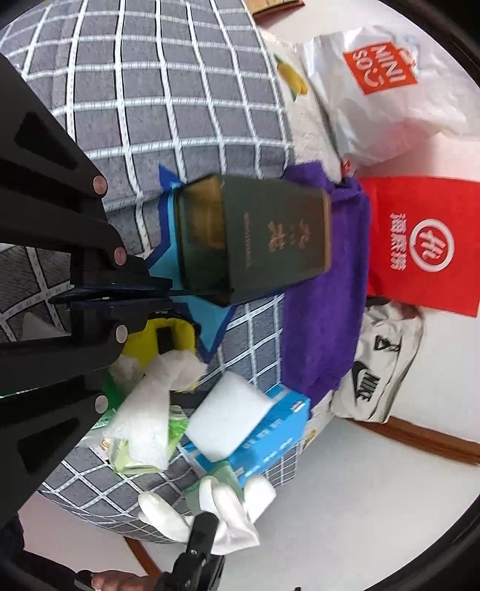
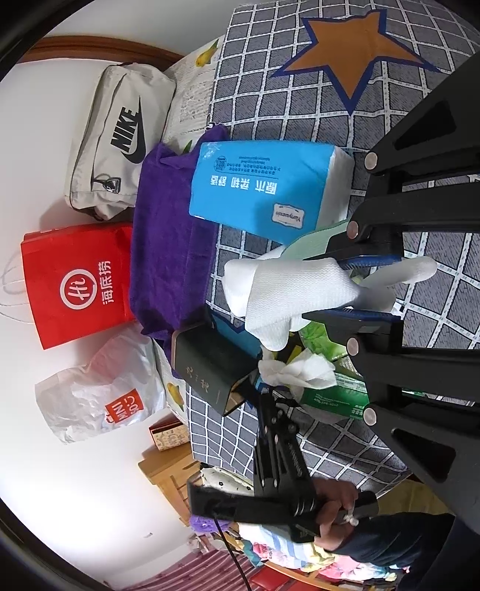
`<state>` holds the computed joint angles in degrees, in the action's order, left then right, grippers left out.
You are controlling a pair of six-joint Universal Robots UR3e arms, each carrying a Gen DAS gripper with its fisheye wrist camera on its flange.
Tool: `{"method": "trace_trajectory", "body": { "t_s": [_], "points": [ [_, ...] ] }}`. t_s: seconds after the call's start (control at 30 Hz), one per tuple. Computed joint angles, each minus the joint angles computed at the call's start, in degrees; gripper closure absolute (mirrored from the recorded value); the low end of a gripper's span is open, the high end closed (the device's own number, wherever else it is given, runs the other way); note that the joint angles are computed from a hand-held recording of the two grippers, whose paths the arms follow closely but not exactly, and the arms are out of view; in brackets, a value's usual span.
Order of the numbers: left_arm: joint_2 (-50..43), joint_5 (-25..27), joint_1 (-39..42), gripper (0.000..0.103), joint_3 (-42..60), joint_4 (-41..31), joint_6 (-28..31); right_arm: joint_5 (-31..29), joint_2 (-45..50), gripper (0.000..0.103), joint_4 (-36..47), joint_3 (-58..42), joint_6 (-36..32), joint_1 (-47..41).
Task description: Organize soft objects
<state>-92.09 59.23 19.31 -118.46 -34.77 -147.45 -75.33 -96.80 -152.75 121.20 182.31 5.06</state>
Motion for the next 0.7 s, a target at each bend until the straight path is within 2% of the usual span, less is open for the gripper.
{"method": "trace_trajectory", "body": {
  "t_s": [0.3, 0.5, 0.7],
  "points": [
    [6.6, -1.7, 2.4, 0.099, 2.7, -6.7, -0.2, 1.7, 1.8, 0.084, -0.7, -3.3, -1.1, -2.4],
    [5.5, -1.9, 1.9, 0.099, 7.3, -8.0, -1.8, 2.8, 4.9, 0.086, -1.2, -6.5, -2.5, -3.4],
    [0.4, -0.4, -0.6, 0.099, 13.8, -6.4, -4.7, 2.9, 7.8, 0.086, -0.8, -10.6, -3.1, -4.9]
  ]
}}
